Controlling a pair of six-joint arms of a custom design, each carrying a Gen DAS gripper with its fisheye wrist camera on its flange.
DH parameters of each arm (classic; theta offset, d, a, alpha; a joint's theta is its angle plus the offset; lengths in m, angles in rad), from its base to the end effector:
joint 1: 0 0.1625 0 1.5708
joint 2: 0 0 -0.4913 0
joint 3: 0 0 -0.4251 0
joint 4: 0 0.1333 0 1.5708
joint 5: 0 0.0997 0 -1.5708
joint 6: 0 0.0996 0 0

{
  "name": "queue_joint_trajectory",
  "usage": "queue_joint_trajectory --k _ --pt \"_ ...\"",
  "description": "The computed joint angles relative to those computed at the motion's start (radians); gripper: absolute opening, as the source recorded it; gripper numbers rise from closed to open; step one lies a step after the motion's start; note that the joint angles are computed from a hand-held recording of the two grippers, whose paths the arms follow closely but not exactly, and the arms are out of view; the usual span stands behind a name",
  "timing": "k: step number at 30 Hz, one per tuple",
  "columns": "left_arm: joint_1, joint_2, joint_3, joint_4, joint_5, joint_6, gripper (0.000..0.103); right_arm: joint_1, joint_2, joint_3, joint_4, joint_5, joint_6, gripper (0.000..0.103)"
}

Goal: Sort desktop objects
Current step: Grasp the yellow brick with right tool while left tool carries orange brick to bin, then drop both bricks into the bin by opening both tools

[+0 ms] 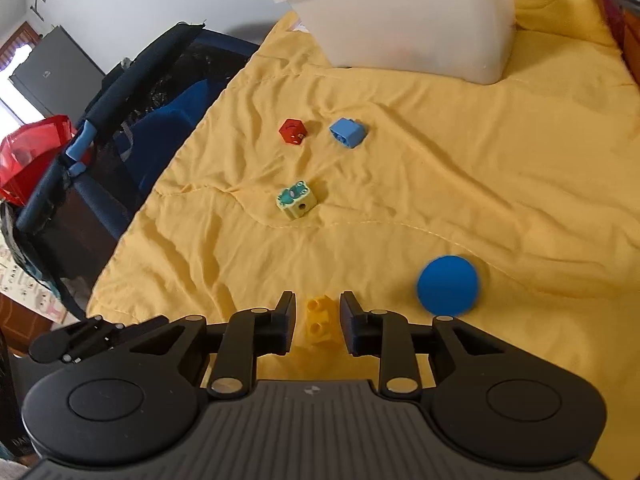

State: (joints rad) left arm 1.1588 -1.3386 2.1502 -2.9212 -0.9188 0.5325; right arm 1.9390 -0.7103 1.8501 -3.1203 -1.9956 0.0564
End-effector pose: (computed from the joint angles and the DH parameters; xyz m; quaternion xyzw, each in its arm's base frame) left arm -0.0355 -0.5649 0.3155 0.3395 0.8520 -0.2331 0.3233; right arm 0.3300 -0.5991 0.0531 0.1062 -0.9521 0.2379 0.1599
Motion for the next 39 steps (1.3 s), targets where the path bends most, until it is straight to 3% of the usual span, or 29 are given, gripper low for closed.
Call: queue_joint_trajectory --k 5,7,10,11,12,13,15,21,26,31,36,39 --pt "-0.005 0.007 0.003 -0.016 0.01 0.024 0.047 0.017 0.029 -0.011 -0.002 -0.03 -0.034 0.037" --pt "0.0 0.006 -0.002 0.005 -0.005 0.012 0.047 0.03 0.048 -0.017 -0.022 -0.065 -0.078 0.046" --pt "0.011 0.01 -0.013 0.034 -0.023 -0.003 0.045 0.04 0.076 -0.03 -0.036 -0.103 -0.148 0.048" --pt "0.017 0.01 -0.018 0.051 -0.039 -0.013 0.037 0.04 0.082 -0.034 -0.032 -0.109 -0.153 0.047" --pt "0.026 0.003 -0.025 0.077 -0.072 -0.028 0.022 0.037 0.087 -0.038 -0.022 -0.116 -0.148 0.045" --pt "0.032 -0.002 -0.033 0.106 -0.097 -0.045 0.017 0.035 0.09 -0.041 -0.004 -0.125 -0.137 0.043" --pt "0.034 -0.01 -0.039 0.13 -0.122 -0.05 0.017 0.041 0.098 -0.039 -0.022 -0.158 -0.171 0.017" --pt "0.031 -0.018 -0.07 0.143 -0.19 -0.058 0.017 0.052 0.084 -0.03 -0.07 -0.165 -0.223 0.017" --pt "0.025 0.018 -0.134 0.14 -0.225 -0.053 0.017 0.04 0.079 -0.028 -0.068 -0.161 -0.19 0.017" --pt "0.016 0.103 -0.257 0.117 -0.259 0.021 0.017 0.04 0.08 -0.067 -0.131 -0.199 -0.268 0.017" --pt "0.002 0.235 -0.469 0.118 -0.37 0.041 0.017 0.027 0.091 -0.173 -0.277 -0.225 -0.397 0.017" --pt "-0.006 0.339 -0.616 0.116 -0.431 0.021 0.017 0.008 0.084 -0.242 -0.307 -0.173 -0.359 0.017"
